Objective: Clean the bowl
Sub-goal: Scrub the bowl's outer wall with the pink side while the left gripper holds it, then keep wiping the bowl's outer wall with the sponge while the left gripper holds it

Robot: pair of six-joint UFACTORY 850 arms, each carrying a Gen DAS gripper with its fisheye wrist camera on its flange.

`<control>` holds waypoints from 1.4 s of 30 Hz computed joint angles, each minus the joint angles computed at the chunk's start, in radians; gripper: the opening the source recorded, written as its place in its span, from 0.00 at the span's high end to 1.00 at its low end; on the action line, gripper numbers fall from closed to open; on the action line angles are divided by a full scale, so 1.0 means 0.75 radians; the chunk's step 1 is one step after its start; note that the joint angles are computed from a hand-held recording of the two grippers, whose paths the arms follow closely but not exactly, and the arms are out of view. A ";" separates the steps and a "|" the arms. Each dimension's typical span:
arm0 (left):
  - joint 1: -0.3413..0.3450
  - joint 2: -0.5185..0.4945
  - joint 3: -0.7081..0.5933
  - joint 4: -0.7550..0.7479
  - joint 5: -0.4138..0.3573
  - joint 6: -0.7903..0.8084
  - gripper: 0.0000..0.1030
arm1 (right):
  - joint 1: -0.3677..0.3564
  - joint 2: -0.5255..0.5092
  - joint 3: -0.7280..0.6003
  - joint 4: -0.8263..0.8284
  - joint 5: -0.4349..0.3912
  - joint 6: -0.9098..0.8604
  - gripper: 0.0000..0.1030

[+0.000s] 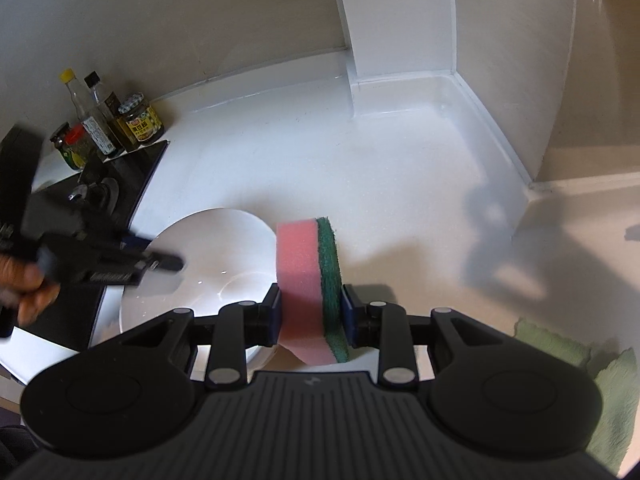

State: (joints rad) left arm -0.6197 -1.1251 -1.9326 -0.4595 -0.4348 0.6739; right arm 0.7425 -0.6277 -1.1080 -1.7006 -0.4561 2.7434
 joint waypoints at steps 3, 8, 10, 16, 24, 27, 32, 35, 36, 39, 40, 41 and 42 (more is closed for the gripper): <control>0.008 -0.004 0.002 -0.104 -0.005 0.201 0.89 | -0.002 0.000 -0.003 -0.002 0.022 -0.014 0.75; -0.012 -0.148 -0.277 0.052 -0.149 0.430 0.89 | -0.025 -0.004 -0.008 0.001 0.034 -0.042 0.75; -0.018 -0.235 -0.451 0.114 -0.282 0.503 0.87 | -0.033 -0.009 -0.013 0.007 0.026 -0.047 0.75; -0.025 -0.108 -0.235 0.179 -0.130 0.061 0.77 | -0.026 -0.014 0.001 -0.073 -0.007 0.091 0.75; -0.015 -0.049 -0.089 0.032 -0.030 0.263 0.89 | -0.011 0.004 0.005 -0.050 0.040 -0.016 0.75; -0.014 -0.112 -0.213 0.038 -0.116 0.430 0.88 | -0.035 0.008 0.019 -0.148 0.043 0.102 0.75; -0.008 -0.253 -0.493 0.050 -0.338 0.554 0.85 | -0.050 -0.011 -0.001 -0.128 0.010 0.121 0.75; 0.000 -0.118 -0.271 0.051 -0.188 0.262 0.80 | -0.045 -0.005 0.023 -0.209 -0.003 0.244 0.75; 0.004 -0.088 -0.219 0.044 -0.154 0.204 0.80 | -0.042 -0.002 0.032 -0.227 -0.011 0.285 0.75; 0.007 -0.004 -0.063 0.019 -0.085 0.049 0.82 | -0.027 0.001 0.054 -0.287 -0.035 0.408 0.75; 0.004 0.008 -0.036 0.011 -0.068 0.044 0.85 | -0.022 0.002 0.053 -0.275 -0.034 0.393 0.75; 0.000 0.008 -0.033 0.026 -0.061 0.059 0.87 | -0.017 0.001 0.048 -0.253 -0.031 0.360 0.75; -0.005 0.004 -0.039 0.052 -0.059 0.082 0.87 | -0.013 0.001 0.044 -0.230 -0.027 0.326 0.75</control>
State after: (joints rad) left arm -0.6234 -1.1222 -1.9620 -0.4202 -0.4789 0.7355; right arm 0.7330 -0.6269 -1.0754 -1.8729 -0.4764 2.9875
